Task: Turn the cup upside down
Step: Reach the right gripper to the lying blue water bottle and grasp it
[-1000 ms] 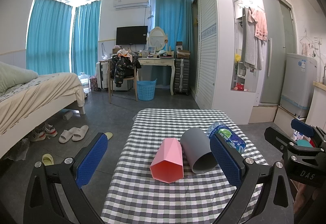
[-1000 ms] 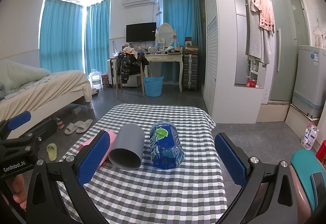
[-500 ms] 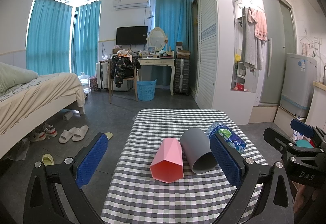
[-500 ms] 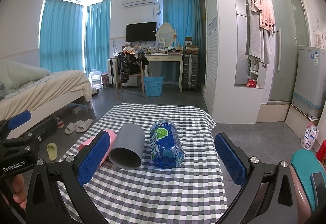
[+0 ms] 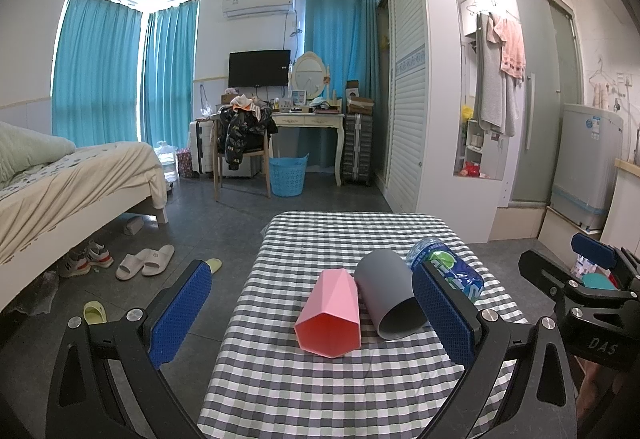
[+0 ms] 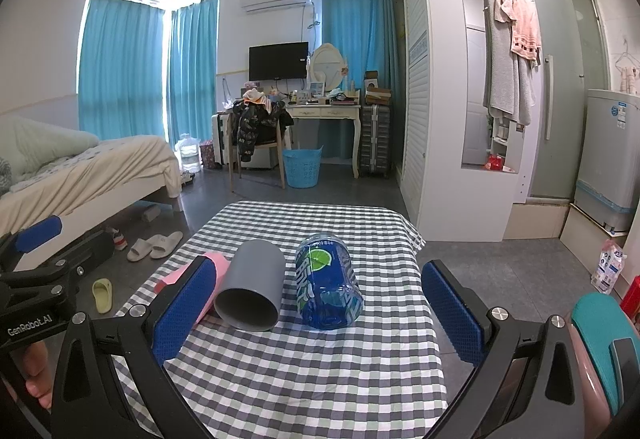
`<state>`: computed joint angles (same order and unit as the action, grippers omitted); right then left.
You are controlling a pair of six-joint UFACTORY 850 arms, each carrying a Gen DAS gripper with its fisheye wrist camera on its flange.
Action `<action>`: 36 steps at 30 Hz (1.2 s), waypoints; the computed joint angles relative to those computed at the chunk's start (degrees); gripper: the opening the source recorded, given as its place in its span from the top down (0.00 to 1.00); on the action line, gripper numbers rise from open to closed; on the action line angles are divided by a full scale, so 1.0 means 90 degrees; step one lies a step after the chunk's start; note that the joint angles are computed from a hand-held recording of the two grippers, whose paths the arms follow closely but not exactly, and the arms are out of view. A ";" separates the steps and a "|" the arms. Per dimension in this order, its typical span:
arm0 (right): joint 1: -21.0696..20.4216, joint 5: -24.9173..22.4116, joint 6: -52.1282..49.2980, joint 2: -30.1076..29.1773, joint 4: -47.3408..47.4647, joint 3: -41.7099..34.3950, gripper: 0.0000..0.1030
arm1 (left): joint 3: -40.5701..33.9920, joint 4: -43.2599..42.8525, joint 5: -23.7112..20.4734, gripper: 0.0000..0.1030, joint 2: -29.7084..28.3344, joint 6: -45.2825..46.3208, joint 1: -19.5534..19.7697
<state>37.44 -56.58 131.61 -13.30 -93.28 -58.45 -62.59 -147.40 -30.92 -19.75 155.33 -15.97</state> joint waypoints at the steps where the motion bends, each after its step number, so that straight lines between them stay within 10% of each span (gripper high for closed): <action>1: 0.0000 0.0001 -0.0002 0.0002 0.0001 0.0003 0.00 | -0.0001 -0.0004 0.0003 0.00 -0.0002 0.0005 -0.0001; 7: -0.0079 -0.0089 0.0157 -0.0254 0.0028 -0.0107 0.00 | -0.0161 0.0209 0.0193 0.00 0.0000 -0.0288 0.0039; 24: -0.1536 0.2260 -0.1273 -0.1020 0.0930 -0.0867 0.00 | -0.1240 0.0158 0.1466 0.00 -0.0949 -0.0333 -0.0153; 33: -0.1804 0.2891 -0.2512 -0.1519 0.2023 -0.1319 0.11 | -0.1151 0.0611 0.1468 0.00 -0.0909 -0.0672 -0.0119; 36: -0.1876 0.3297 -0.2994 -0.1621 0.2520 -0.1448 0.33 | -0.1048 0.0567 0.1391 0.00 -0.0836 -0.0599 -0.0105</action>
<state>20.55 -26.90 104.67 -27.89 -70.60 -71.48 -72.02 -142.30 -18.41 -27.28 149.94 -16.91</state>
